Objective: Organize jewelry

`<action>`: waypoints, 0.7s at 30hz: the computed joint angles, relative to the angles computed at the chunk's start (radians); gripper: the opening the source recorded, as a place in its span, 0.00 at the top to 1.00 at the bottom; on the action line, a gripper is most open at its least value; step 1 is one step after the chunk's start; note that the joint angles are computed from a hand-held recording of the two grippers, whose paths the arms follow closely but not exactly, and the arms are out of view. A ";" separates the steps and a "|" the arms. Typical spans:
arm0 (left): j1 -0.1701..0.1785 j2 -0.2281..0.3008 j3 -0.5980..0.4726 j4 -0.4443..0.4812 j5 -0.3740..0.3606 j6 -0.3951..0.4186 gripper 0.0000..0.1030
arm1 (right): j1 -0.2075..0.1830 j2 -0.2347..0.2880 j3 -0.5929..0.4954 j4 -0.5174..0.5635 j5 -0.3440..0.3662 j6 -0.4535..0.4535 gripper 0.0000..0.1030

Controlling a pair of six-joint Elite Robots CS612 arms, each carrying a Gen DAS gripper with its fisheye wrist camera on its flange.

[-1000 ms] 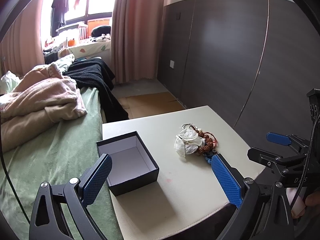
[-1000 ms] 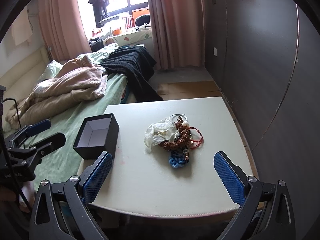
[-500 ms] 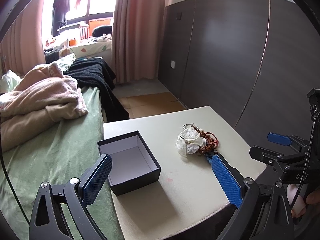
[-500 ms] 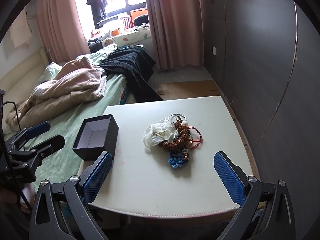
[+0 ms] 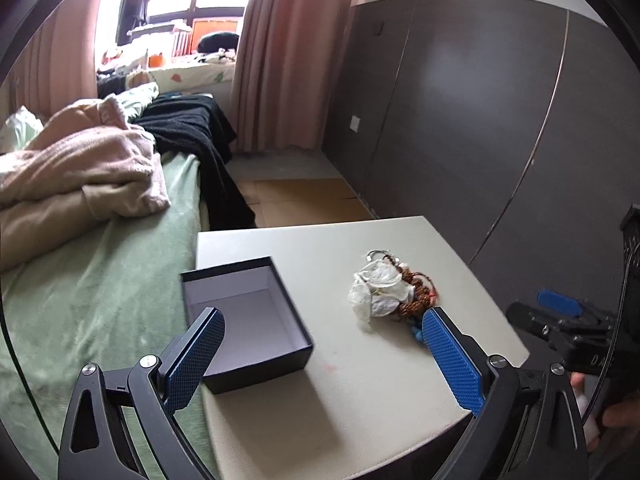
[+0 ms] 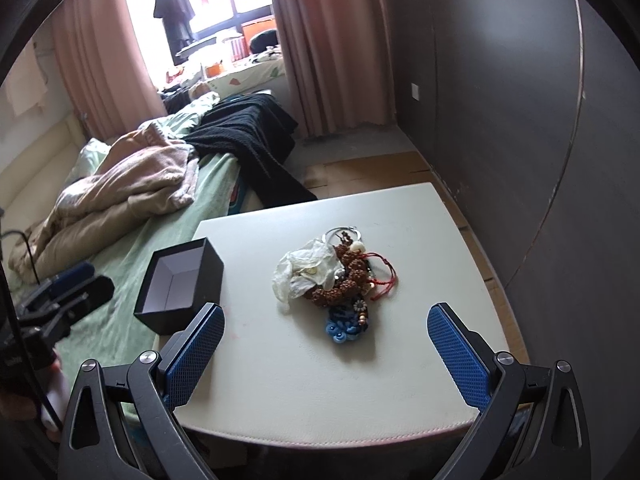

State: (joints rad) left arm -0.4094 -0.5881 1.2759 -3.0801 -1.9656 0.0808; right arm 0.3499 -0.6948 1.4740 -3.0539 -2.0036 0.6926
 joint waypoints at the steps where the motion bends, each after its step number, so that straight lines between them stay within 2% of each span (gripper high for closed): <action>1: -0.003 0.002 -0.005 0.005 -0.008 -0.008 0.04 | -0.002 -0.002 0.003 0.004 0.003 0.010 0.00; 5: -0.017 0.009 -0.010 -0.007 -0.032 -0.001 0.05 | -0.014 -0.007 0.016 0.012 0.020 0.043 0.00; 8: -0.032 0.015 -0.016 0.005 -0.039 0.032 0.11 | -0.032 -0.014 0.036 0.000 0.059 0.089 0.00; 11: -0.044 0.019 -0.021 0.015 -0.027 0.060 0.13 | -0.052 -0.020 0.057 -0.009 0.093 0.137 0.04; 15: -0.059 0.034 -0.047 0.077 -0.019 0.092 0.22 | -0.079 -0.026 0.084 -0.040 0.149 0.199 0.11; 21: -0.081 0.065 -0.099 0.151 0.017 0.113 0.28 | -0.111 -0.027 0.110 -0.069 0.196 0.272 0.13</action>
State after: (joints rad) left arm -0.4901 -0.5228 1.1765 -2.9290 -1.9483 0.1938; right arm 0.2393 -0.7220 1.5840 -3.1233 -1.8076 0.9645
